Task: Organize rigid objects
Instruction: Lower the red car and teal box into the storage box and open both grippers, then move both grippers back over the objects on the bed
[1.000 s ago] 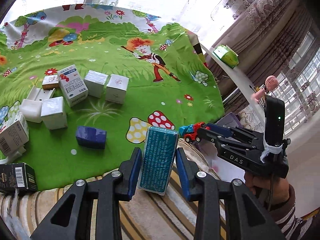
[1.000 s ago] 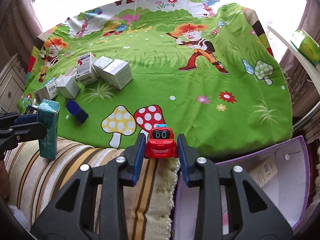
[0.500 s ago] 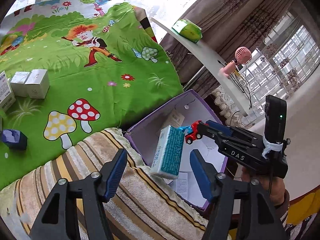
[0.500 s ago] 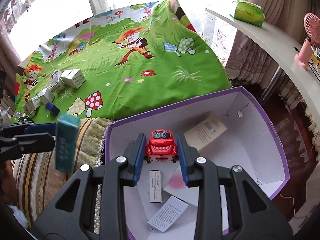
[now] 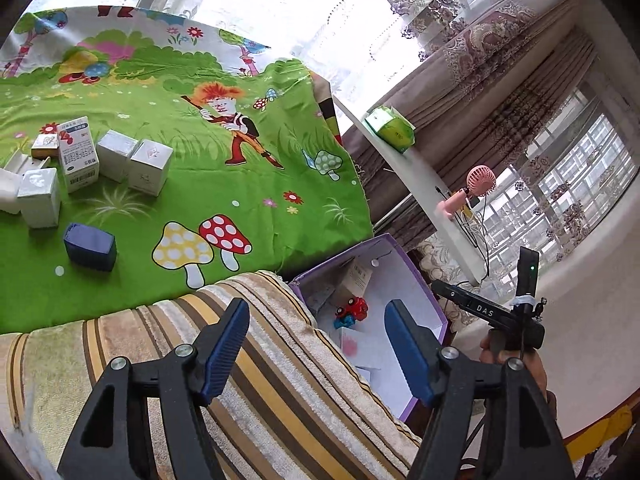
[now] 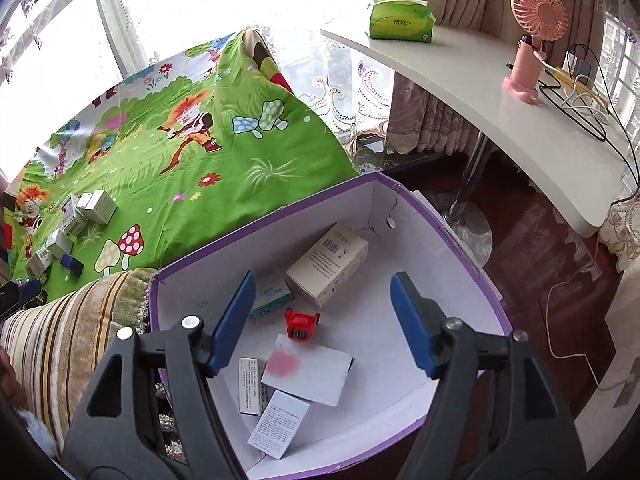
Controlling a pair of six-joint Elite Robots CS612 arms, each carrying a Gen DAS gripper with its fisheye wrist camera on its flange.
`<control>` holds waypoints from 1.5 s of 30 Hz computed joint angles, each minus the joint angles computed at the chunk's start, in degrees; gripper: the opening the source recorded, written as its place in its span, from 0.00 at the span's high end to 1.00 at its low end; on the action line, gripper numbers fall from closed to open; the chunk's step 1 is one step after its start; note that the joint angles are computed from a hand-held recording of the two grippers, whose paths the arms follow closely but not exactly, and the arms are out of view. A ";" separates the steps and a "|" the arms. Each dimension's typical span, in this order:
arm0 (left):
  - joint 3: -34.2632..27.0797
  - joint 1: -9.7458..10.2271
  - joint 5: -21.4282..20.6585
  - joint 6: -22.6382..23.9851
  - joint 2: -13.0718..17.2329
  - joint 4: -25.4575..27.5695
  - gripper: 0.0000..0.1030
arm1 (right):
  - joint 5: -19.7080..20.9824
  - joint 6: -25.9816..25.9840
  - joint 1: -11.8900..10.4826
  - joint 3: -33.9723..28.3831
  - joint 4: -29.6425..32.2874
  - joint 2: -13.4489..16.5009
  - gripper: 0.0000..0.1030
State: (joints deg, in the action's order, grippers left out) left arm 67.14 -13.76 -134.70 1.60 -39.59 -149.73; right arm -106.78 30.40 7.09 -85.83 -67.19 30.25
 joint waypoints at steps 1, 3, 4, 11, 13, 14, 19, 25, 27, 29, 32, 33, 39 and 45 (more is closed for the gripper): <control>-0.01 0.11 0.13 -0.31 0.05 0.42 0.31 | -0.06 -0.38 0.00 0.26 1.15 -0.07 0.29; -0.47 0.26 -0.48 -0.64 0.41 1.96 0.31 | 0.23 -0.58 -0.09 0.38 2.98 0.15 0.29; -0.67 0.26 -0.42 -0.74 0.51 2.53 0.31 | 0.89 -0.16 -0.25 0.29 3.63 0.36 0.29; -0.32 0.05 -0.30 0.99 0.31 3.53 0.31 | 3.57 0.38 -1.07 1.98 7.24 1.21 0.22; -0.48 0.09 -0.24 0.46 0.47 3.96 0.31 | 4.77 0.48 -1.40 2.90 7.56 1.42 0.22; -0.53 0.12 -0.26 0.36 0.49 4.31 0.31 | 5.43 0.59 -1.58 3.52 7.74 1.39 0.22; -0.51 0.06 -0.19 0.73 0.45 4.78 0.31 | 9.05 0.85 -2.33 6.01 4.72 1.29 0.22; -0.58 0.11 -0.69 0.74 0.56 4.84 0.31 | 3.14 5.65 -3.36 9.04 10.40 0.20 0.20; -0.86 0.03 -0.70 1.24 0.69 5.86 0.31 | 3.57 4.11 -3.57 7.71 9.40 0.81 0.20; -0.81 0.00 -0.57 1.54 0.65 6.12 0.31 | 2.31 4.29 -3.44 7.28 10.39 0.82 0.20; -0.60 0.23 -1.02 0.21 0.68 4.42 0.31 | 2.78 5.47 -3.34 5.64 9.94 1.26 0.20; -0.61 0.31 -1.11 -0.33 0.72 4.03 0.31 | 2.68 5.29 -3.13 5.38 9.58 1.22 0.20; -0.70 1.02 0.60 -3.06 0.68 0.27 0.31 | 2.89 2.24 -1.05 8.16 4.31 -0.87 0.20; -1.31 3.30 6.00 -9.84 1.18 -5.10 0.24 | 4.72 -2.39 0.97 11.76 -0.66 -3.19 0.20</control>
